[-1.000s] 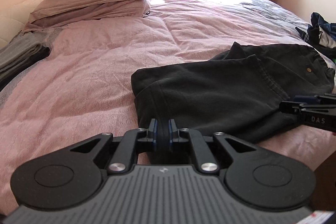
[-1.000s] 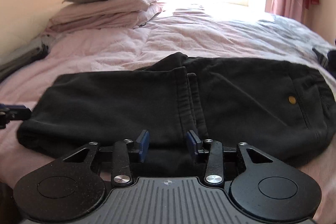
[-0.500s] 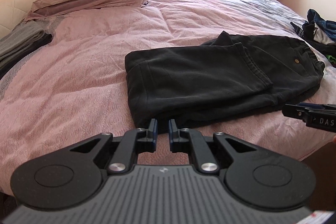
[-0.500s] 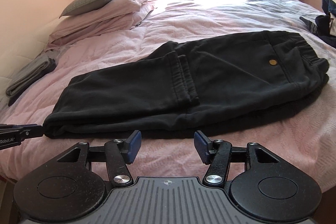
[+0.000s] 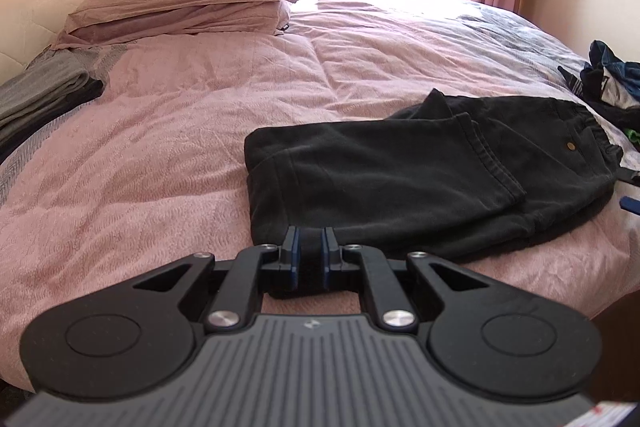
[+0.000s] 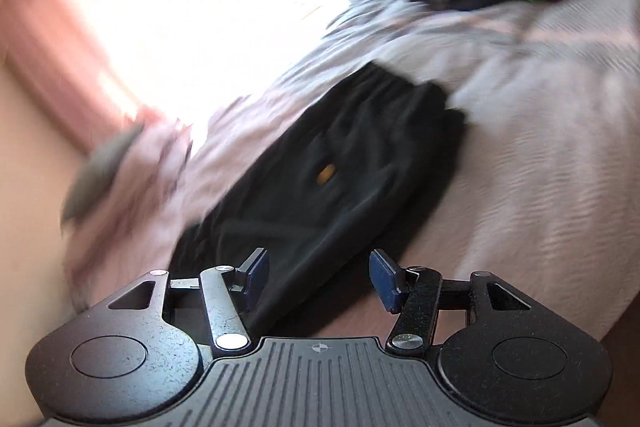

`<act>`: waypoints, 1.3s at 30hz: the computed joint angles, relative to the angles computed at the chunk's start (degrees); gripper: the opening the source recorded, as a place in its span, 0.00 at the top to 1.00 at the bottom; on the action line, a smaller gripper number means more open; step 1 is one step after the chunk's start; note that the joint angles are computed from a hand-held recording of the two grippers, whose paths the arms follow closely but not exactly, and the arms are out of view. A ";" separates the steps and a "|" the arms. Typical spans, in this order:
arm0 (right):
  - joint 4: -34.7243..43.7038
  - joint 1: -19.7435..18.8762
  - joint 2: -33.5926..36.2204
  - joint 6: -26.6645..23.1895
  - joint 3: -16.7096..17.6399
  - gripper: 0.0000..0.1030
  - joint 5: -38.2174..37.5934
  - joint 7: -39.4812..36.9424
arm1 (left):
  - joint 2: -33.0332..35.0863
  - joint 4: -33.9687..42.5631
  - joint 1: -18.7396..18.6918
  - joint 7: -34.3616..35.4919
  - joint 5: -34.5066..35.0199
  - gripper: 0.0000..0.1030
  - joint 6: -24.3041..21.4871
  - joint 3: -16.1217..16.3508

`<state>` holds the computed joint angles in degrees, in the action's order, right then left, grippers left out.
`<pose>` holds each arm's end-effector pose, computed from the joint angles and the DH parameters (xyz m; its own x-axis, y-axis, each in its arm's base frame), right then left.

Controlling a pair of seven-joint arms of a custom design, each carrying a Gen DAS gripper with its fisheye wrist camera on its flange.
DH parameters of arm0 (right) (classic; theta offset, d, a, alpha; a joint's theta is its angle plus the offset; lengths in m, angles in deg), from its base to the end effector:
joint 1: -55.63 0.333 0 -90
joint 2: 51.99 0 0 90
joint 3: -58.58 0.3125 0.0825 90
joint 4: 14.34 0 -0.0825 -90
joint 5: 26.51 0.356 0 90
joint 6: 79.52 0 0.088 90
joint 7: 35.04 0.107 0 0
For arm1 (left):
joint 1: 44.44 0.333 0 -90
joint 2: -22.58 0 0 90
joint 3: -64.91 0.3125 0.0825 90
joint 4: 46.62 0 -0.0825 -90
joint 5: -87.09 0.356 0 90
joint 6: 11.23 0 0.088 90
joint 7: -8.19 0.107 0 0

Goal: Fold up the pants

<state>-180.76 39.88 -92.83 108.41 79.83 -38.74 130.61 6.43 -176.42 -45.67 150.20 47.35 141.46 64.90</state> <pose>0.3351 0.0639 0.4884 -0.4268 -0.6233 -0.6553 -0.2530 0.7780 -0.5751 0.4849 0.0081 0.5550 -0.4092 -0.9124 0.0122 -0.6238 0.2700 -0.7335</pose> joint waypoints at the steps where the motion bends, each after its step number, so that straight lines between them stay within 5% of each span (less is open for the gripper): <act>1: -1.13 -0.61 0.72 2.37 -1.29 0.49 1.25 1.26 | 0.52 0.31 -0.08 -0.04 -0.21 0.92 0.47 -0.04; 10: -2.16 5.35 13.11 15.82 -14.77 0.50 7.95 0.03 | 4.28 2.72 -0.06 -0.46 -1.90 0.92 1.63 -0.53; 11: -2.12 6.28 13.91 17.00 -15.84 0.54 7.93 -0.74 | 4.67 3.05 0.01 -0.28 -2.19 0.92 1.10 -0.49; 12: -2.27 7.18 14.33 18.28 -16.89 0.72 7.78 -1.67 | 5.04 3.36 -0.03 0.52 -3.02 0.92 0.50 -0.30; 16: -4.04 7.54 14.72 21.51 -15.29 0.78 11.13 -6.29 | 6.63 3.95 0.57 2.77 -4.41 0.91 -0.93 -0.54; 18: -4.55 10.79 15.52 22.34 -17.77 0.77 13.59 -6.45 | 7.11 4.18 0.90 3.36 -4.97 0.92 -1.23 -0.83; 20: -4.23 9.86 13.75 19.32 -17.87 0.81 11.09 -3.89 | 7.20 4.31 1.16 4.24 -5.36 0.92 -1.35 -1.06; 25: 5.16 -6.31 3.11 -6.74 3.22 0.90 15.09 -10.92 | 6.52 5.26 2.36 5.43 -8.38 0.90 -4.12 -0.05; 28: 12.83 -14.81 -1.75 -13.52 13.14 0.91 6.55 -11.25 | 5.90 5.56 3.66 5.71 -9.08 0.90 -4.21 0.81; 32: 26.05 -22.39 -1.16 -14.68 23.43 0.91 -7.00 -16.79 | 5.86 7.04 6.29 4.27 -9.88 0.90 -5.89 2.72; 39: 41.52 -30.79 5.87 -6.22 44.01 0.87 -30.61 -32.04 | 6.34 7.38 10.81 1.07 -9.32 0.91 -7.40 4.48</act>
